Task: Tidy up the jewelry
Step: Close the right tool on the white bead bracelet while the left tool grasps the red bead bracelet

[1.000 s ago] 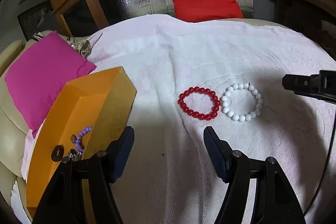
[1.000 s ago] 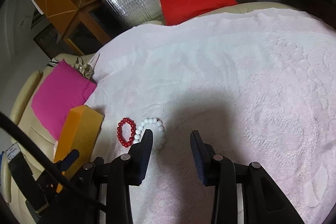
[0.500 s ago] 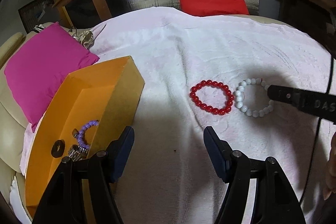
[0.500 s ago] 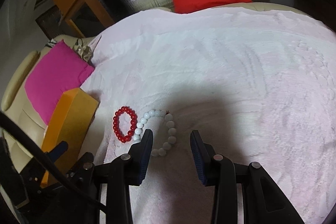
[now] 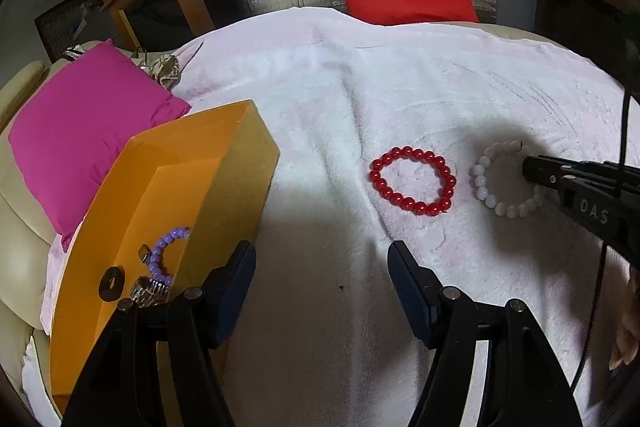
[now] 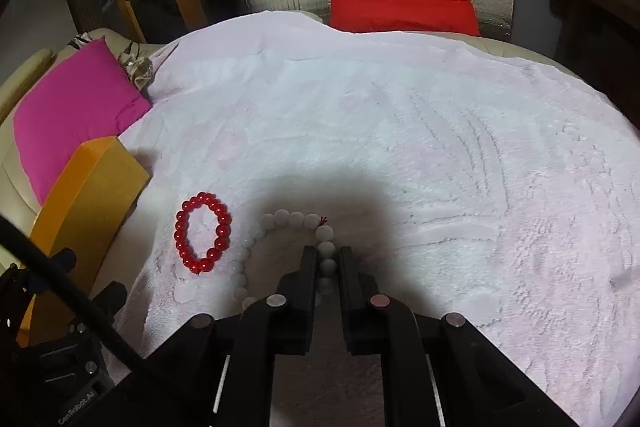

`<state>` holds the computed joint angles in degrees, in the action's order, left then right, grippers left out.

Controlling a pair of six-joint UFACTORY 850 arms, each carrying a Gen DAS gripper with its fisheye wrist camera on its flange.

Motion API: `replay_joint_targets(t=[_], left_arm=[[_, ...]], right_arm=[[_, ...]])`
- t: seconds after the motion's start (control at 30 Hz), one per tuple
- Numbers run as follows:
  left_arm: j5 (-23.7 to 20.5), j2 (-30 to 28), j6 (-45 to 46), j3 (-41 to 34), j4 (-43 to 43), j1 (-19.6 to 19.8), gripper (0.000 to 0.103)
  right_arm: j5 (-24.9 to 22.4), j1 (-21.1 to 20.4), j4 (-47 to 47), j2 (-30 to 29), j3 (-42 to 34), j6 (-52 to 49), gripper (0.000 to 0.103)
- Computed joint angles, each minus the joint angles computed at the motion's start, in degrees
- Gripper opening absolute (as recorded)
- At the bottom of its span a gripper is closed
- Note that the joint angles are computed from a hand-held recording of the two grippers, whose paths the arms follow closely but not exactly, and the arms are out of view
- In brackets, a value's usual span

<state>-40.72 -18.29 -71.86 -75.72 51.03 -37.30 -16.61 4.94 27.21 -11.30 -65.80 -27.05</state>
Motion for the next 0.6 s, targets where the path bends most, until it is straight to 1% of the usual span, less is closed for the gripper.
replay_joint_targets(t=[0.2,0.3,0.43,0.5,0.53,0.6], left_arm=[[0.3,-1.4,0.7,-1.7,-0.4,-0.4,0.069],[2.3,-2.1,1.2,-2.8,-1.4,0.3,0.069],[8.3,-2.5,1.4,-3.2,-1.6,1.6,0.069],[11.1,-2.9,2.6,-3.5,-3.1,2.1,0.069],[13.1,-3.2,4.1,-3.7,-4.8,2.5,0.069],[15.5,-3.6,6.3,-4.0,-8.1,3.1,0.069]], right_arm=[[-0.6,-2.8,3.0,1.8,0.5,-2.2,0.011],[-1.2,-4.5,4.1,2.1,0.3,-2.7,0.011],[-2.5,-6.6,2.1,1.7,-0.4,-0.5,0.011],[-4.2,-7.9,4.3,1.4,-0.9,-2.1,0.011],[-4.8,-8.4,5.4,1.4,-0.8,-2.9,0.011],[-5.8,-9.4,7.0,1.4,-1.0,-3.9,0.011]])
